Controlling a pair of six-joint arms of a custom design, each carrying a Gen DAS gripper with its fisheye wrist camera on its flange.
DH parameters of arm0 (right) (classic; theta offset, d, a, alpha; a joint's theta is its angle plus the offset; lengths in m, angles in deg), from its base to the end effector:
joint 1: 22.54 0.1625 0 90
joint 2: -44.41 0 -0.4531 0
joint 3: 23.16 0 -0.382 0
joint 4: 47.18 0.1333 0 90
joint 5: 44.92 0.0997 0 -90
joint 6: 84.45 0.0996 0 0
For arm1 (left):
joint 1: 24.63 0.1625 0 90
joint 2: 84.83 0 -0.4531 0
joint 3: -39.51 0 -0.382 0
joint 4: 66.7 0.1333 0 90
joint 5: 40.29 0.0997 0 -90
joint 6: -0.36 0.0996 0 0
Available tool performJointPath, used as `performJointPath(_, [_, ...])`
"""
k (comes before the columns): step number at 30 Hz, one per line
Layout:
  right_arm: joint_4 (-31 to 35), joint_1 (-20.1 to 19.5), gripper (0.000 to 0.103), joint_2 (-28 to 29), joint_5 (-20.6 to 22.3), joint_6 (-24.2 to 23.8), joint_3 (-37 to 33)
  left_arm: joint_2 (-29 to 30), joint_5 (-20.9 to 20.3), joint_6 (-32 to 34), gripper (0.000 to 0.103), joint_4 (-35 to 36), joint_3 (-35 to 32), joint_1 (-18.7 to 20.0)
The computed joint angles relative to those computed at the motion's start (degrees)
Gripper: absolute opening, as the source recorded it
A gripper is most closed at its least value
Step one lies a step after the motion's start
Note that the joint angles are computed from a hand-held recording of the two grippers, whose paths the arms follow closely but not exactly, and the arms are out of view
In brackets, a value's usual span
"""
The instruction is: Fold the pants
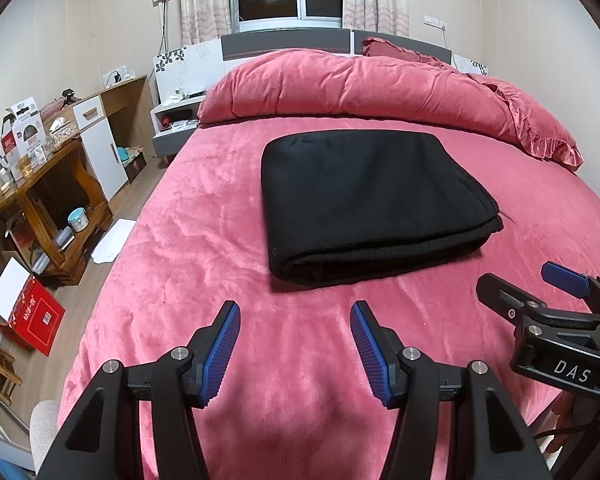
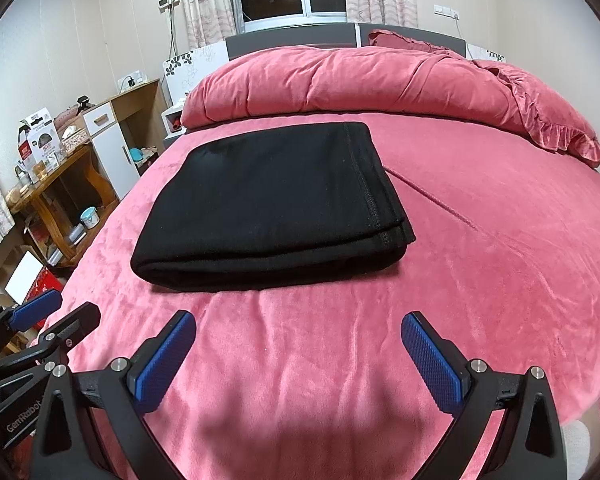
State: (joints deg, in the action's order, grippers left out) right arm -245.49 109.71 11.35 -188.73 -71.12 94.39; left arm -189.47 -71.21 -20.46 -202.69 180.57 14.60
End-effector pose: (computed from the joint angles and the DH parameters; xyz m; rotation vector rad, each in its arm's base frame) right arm 0.3965 -0.3578 0.0159 0.3373 -2.2980 0.9773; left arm -0.0938 -0.3590 0.3402 0.4760 2.1906 -0.8942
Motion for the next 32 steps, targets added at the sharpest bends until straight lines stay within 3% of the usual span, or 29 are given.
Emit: performJointPath(32, [1.77, -0.93, 0.103, 0.14, 1.49, 1.55, 0.12, 1.54, -2.50, -1.30, 0.058, 1.87, -1.12, 2.97])
